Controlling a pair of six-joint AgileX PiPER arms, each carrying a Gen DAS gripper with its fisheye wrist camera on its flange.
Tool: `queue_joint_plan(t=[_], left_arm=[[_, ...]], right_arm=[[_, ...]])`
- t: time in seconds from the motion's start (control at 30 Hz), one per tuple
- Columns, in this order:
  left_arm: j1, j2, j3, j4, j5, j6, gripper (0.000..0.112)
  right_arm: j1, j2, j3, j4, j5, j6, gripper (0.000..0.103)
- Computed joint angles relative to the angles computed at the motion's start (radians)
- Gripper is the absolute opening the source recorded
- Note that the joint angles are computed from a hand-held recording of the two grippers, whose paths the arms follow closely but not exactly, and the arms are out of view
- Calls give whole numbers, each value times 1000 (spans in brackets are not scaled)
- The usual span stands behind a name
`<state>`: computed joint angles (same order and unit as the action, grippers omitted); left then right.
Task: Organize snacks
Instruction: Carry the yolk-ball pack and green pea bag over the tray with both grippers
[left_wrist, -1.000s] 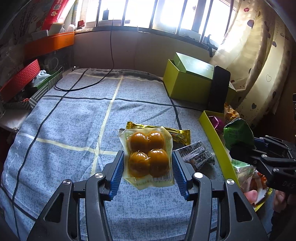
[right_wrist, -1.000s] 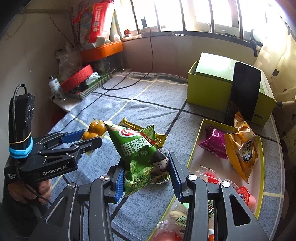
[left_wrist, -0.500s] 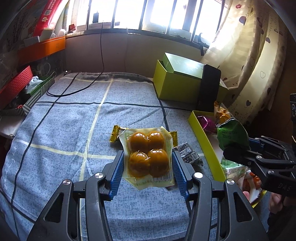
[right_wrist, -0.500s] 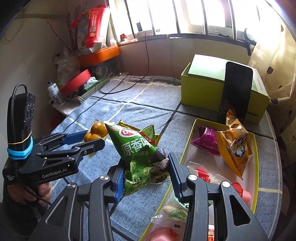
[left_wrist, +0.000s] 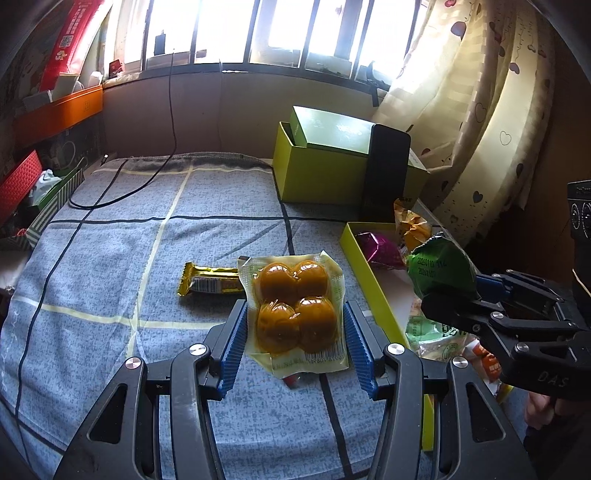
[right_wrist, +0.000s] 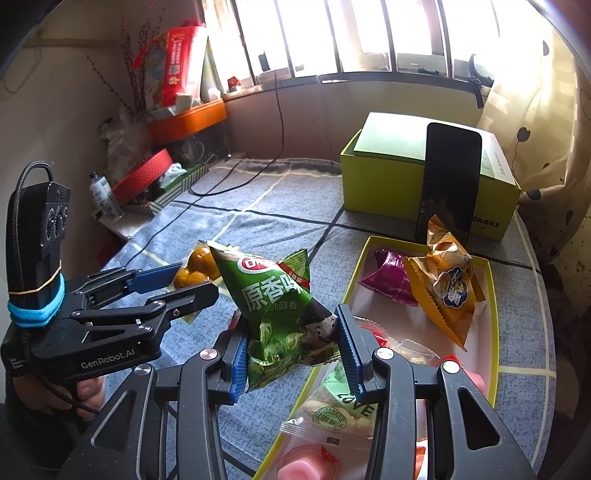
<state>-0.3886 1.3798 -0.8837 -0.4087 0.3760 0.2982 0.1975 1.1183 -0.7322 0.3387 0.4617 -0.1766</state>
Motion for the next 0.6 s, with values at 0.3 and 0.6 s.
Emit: queue_joint_plan(t=[0.3,0.6], left_arm=[[-78,24,-27,38,3,-42,52],[-118,45,-54,39,3,-54,52]], right_arm=[[-65,-38,22,41,19,-46,40],[-212,-79,47,158,60,-184,40]])
